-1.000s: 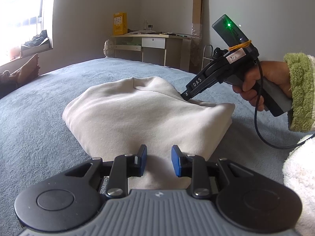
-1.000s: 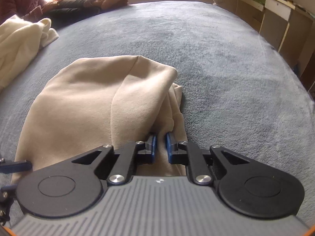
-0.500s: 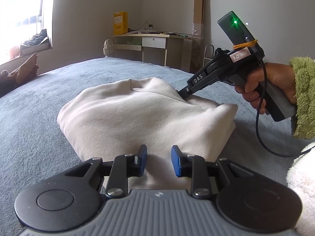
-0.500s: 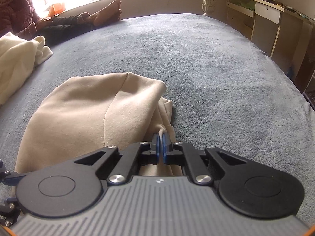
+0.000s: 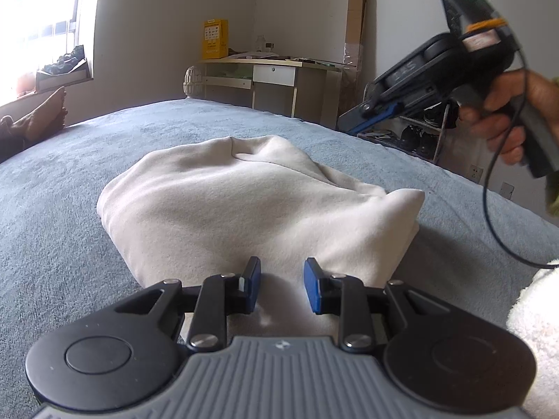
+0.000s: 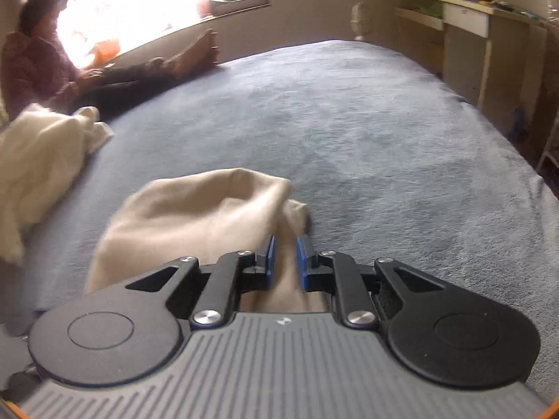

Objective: Fold clothes

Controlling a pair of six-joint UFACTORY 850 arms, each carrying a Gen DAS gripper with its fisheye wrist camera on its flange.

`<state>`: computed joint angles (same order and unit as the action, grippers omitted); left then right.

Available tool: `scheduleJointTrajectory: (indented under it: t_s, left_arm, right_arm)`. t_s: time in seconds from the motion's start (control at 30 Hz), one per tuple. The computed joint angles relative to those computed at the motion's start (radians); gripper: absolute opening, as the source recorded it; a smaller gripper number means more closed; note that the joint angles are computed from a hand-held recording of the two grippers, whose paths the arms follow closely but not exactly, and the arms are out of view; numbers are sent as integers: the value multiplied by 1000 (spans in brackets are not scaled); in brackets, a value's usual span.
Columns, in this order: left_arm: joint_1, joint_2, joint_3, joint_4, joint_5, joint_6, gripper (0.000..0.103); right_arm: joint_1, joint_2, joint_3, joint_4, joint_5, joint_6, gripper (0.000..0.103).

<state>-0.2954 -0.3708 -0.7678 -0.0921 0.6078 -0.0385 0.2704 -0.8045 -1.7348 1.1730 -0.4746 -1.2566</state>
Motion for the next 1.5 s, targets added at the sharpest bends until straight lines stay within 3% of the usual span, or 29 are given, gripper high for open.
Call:
scheduleJointTrajectory:
  t_s: [0.13,0.27,0.37,0.47,0.53,0.6,0.73,0.9,1.0,1.17,1.27,1.37,1.5]
  left_arm:
    - [4,3,5,14,2,-8,29]
    - [4,1,6,15,3,6,29]
    - [10,10,10,33,-2,-13,29]
    - [14,33,24,50,-9,-29,30]
    - [13,45,32,52,-21,-9,32]
    - [11,53,37,50,-38,25,32]
    - [-4,52,36,-3,-55,152,32]
    - [19,54,41,83,-50,34,32]
    - [23,55,44,98,-45,12,32]
    - [26,55,58,112,-23,2,33]
    - [31,59,65,126,-11,-19,33]
    - [41,59,65,157,-10,-58,33]
    - [55,67,60,214,-25,-125,33]
  right_arm:
    - [13,0,-3,-199,-82,161,13]
    - [35,-55,2,-316,-79,278,16]
    - [29,-23,5,-348,-77,391,17]
    - [33,72,73,-353,-42,317,18]
    - [36,104,88,-364,-92,285,18]
    - [57,90,73,-460,-136,323,18]
    - [107,16,45,-697,-104,459,10]
    - [137,61,44,-826,-107,564,10]
    - [147,80,52,-749,-118,493,10]
    - [160,13,49,-776,-103,515,10]
    - [171,14,-2,-854,-158,592,10]
    - [187,46,9,-896,-101,605,10]
    - [181,-19,-34,-934,-133,677,10]
